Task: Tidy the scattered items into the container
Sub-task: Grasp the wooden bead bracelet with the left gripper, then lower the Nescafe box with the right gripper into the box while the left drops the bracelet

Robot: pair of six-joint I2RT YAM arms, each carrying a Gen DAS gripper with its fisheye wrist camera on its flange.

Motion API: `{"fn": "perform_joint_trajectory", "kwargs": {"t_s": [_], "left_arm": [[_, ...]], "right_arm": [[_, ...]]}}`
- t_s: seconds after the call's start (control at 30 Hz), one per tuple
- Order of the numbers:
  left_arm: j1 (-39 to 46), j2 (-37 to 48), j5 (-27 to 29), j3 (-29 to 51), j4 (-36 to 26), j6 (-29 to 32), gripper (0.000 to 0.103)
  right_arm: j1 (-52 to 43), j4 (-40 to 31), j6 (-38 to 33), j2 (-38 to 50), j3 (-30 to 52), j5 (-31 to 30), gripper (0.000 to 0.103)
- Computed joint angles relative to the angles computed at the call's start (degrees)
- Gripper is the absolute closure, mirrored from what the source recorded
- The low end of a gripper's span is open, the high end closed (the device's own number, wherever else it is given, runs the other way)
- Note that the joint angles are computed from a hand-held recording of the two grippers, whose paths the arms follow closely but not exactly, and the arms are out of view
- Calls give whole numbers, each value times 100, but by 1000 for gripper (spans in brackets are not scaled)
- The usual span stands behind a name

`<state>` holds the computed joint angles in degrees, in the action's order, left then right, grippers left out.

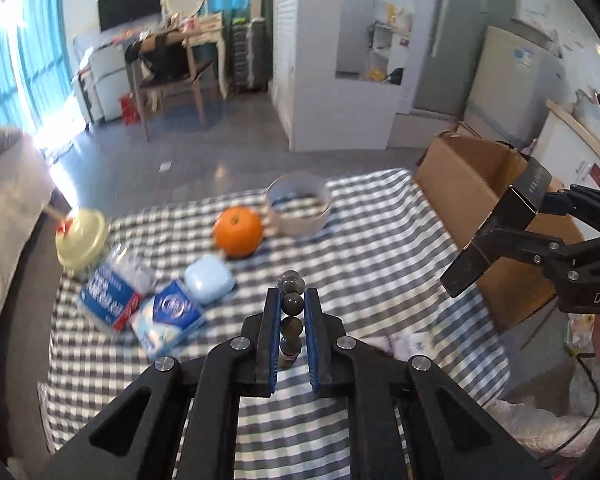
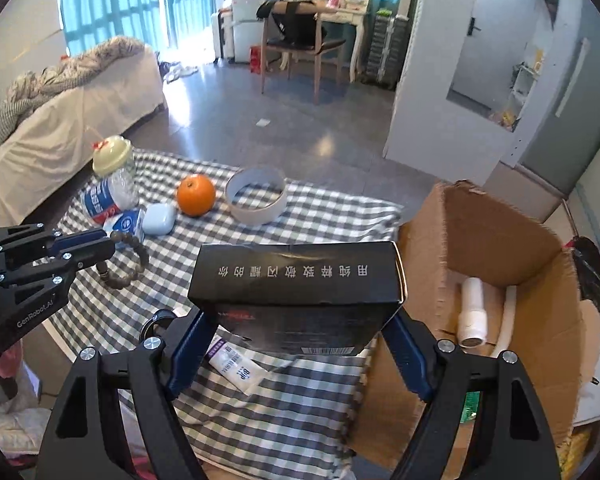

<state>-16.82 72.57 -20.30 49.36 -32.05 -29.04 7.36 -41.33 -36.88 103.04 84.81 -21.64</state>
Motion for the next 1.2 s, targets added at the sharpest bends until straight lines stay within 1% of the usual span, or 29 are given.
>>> {"fn": "perform_joint_trajectory", "kwargs": {"t_s": [0.13,0.3,0.33,0.47,0.57,0.6,0.67,0.8,0.83,1.0,1.03,1.07,1.1,1.13,1.2], "left_arm": [[-349,391,-135,594,-140,90,92],[-848,1060,-366,1825,-196,563,92],[-965,1272,-409,2170,-201,674,92],[-1244,2170,-244,3402,-132,1119,92],[-1371,2950,-15,4379,-172,1274,92],[-1385,3264,122,4760,-236,1292,92],[-1422,3885,184,5472,-407,1320,92],[-1432,5426,386,7391,-1213,1382,92],[-1434,5665,426,7657,-1311,1355,92],[-1435,7252,531,9944,-2495,1195,92],[-1431,7474,542,10266,-2680,1155,92],[-1423,7572,564,10316,-2735,1122,92],[-1421,7503,577,10078,-2652,1103,92],[-1416,7578,596,10127,-2685,1116,92],[-1436,7749,573,10330,-2815,1178,88]], "right_arm": [[-285,-15,-59,-194,26,-272,24],[-774,5,-28,-418,238,-636,24],[-888,25,1,-450,304,-663,24],[-1275,74,102,-404,655,-607,24],[-1524,131,129,-240,928,-404,24],[-1595,137,100,-137,1032,-294,24],[-1717,123,123,120,1258,-107,24],[-1838,-251,148,966,2018,355,24],[-1861,-326,184,1166,2183,412,24],[-1882,-773,268,2292,3147,783,24],[-1881,-828,266,2456,3270,819,24],[-1903,-880,250,2586,3390,831,24],[-1911,-920,245,2700,3487,842,24],[-1912,-969,250,2825,3600,857,24],[-1944,-1084,241,3048,3851,852,24]]}}
